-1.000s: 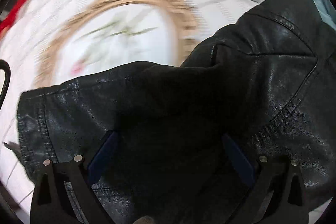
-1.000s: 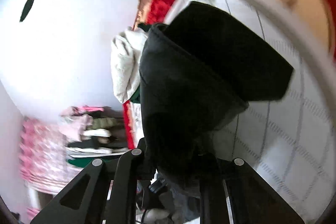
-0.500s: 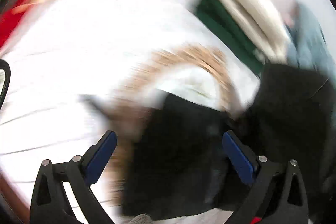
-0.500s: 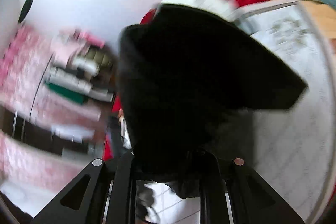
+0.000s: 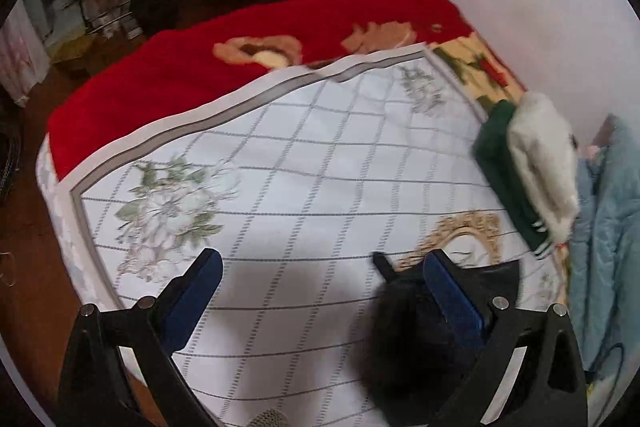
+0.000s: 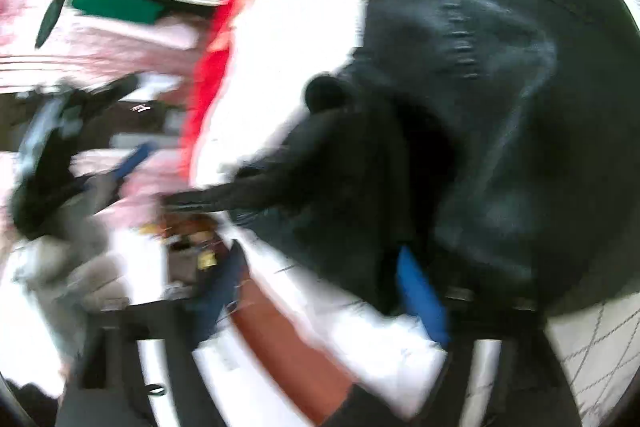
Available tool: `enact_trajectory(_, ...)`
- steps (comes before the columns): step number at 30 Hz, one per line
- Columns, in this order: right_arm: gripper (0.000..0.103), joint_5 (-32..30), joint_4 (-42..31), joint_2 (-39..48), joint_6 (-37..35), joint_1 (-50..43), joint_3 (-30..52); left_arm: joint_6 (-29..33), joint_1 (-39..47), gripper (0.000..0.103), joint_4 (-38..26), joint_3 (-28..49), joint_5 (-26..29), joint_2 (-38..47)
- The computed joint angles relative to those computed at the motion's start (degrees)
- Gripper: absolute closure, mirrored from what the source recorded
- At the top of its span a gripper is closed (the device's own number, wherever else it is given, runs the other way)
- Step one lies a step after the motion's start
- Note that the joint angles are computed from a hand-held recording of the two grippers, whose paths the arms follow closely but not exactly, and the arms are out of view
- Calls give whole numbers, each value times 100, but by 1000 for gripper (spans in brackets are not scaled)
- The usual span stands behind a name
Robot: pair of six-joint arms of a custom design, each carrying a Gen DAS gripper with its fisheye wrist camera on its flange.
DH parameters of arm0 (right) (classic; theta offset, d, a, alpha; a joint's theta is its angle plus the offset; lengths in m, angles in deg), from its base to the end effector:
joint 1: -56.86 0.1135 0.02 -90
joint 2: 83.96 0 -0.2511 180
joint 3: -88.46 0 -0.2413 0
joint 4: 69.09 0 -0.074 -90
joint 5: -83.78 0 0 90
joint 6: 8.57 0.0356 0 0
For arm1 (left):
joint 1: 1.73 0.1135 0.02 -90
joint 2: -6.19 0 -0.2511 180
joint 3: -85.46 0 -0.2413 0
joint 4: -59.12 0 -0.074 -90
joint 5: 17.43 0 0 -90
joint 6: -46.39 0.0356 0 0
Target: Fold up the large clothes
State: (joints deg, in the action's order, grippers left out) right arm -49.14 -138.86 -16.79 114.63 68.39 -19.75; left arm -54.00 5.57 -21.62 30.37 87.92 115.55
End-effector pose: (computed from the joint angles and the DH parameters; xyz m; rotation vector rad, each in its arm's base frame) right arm 0.1962 0.0648 0.2736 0.2850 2.7649 1.2388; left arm 0.3793 0.0391 0.3168 -0.3351 2.6725 -0.3786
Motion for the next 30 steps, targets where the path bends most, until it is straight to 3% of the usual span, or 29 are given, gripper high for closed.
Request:
enact_trajectory(4,19,-76,-2070,302,-1326,-1069,1581,-242,-283,1,-86,385,181,170)
enact_trajectory(5,32,99,-2458,356,-1614,-1574,1932,-304,-358,1,-75,388,198,167)
enact_trajectory(6,55,204,-2622,361,-1760,-1838,2032,-351,-488,1,-16,293,218,151)
enact_trajectory(8,70,616,-2860,909,-2322,-2405,2409,-423,-711,1,48,170,142,206)
enact_trajectory(9,72,916,-2754,1208,-2378,-2524,2460,-499,-864,1,173,-18,161,188)
enact_trajectory(14,76,1314,-1286,2594,-2106,-2085,1788,-588,-1290,1,360,-389,35,280)
enact_trajectory(17,75,1489,-922,3084,-2072,-1712,1606,-555,-1481,1,421,-561,-132,332)
enact_trajectory(22,73,789,-2019,2873,-2743,-2455,2143,-582,-1807,1,294,-224,-272,690)
enact_trajectory(24,63,667,-2162,2570,-2883,-2936,2198,-545,-2025,1,200,248,-267,1105)
enact_trajectory(26,61,804,-2370,2238,-3045,-3450,2174,-505,-2211,1,96,751,-321,1560)
enact_trajectory(30,61,988,-2236,2257,-3126,-3873,1924,-351,-2660,0,-538,2496,-1165,3066)
